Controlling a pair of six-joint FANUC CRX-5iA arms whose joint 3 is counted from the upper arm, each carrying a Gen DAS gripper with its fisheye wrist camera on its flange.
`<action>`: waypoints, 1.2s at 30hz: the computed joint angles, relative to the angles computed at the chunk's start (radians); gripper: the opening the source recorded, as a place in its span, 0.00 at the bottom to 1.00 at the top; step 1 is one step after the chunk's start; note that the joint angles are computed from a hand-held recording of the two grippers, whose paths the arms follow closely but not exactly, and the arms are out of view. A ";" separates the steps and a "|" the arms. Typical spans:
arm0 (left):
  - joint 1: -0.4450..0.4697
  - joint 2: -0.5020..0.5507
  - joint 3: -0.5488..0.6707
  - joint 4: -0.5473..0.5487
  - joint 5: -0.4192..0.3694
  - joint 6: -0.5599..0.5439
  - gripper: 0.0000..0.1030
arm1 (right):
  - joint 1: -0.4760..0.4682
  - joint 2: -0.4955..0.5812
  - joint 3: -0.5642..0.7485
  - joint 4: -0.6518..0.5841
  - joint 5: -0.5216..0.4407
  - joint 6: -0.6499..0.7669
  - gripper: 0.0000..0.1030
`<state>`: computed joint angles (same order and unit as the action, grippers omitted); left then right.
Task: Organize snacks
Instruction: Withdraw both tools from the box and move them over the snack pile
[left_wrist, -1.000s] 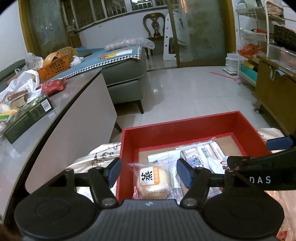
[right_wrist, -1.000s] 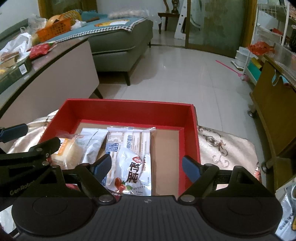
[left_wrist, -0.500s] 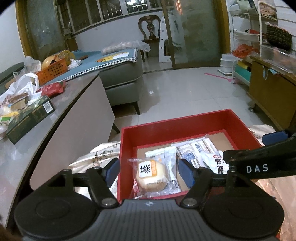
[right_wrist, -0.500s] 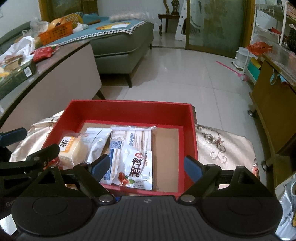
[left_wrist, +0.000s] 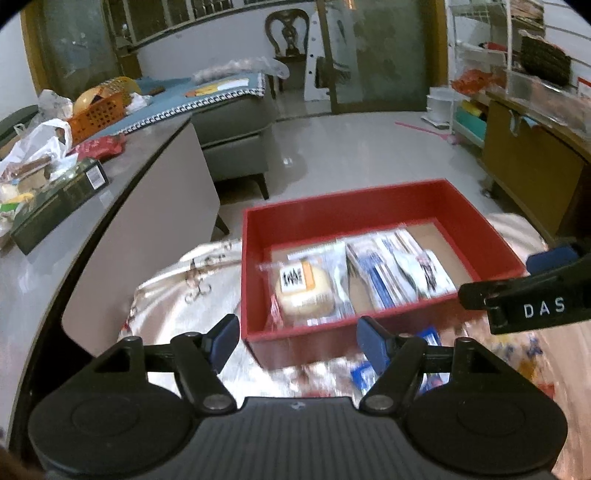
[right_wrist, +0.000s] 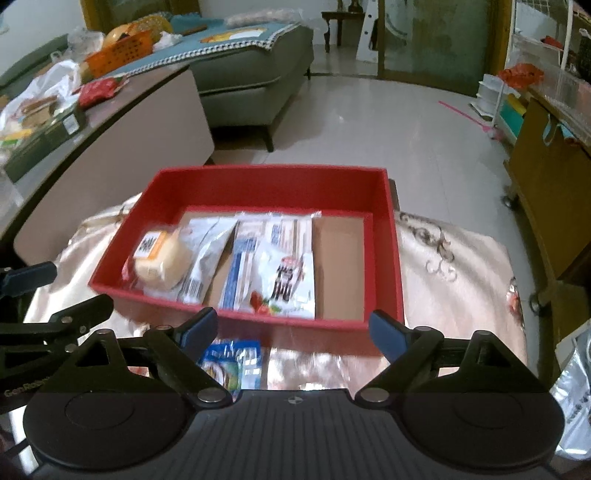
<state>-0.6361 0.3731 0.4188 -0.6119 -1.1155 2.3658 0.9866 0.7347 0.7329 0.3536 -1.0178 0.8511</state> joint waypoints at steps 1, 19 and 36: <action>0.000 -0.010 -0.015 0.011 0.004 -0.002 0.62 | 0.005 -0.008 -0.012 -0.002 -0.001 0.005 0.90; -0.078 -0.185 -0.267 0.149 -0.052 0.030 0.62 | 0.077 -0.199 -0.271 -0.055 0.052 0.025 0.92; -0.141 -0.156 -0.343 0.300 -0.110 -0.028 0.62 | 0.150 -0.316 -0.431 -0.139 0.043 0.072 0.93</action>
<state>-0.7772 0.2167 0.0761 -0.3118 -1.2252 2.3380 1.1369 0.4186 0.3022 0.2150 -0.9749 0.9234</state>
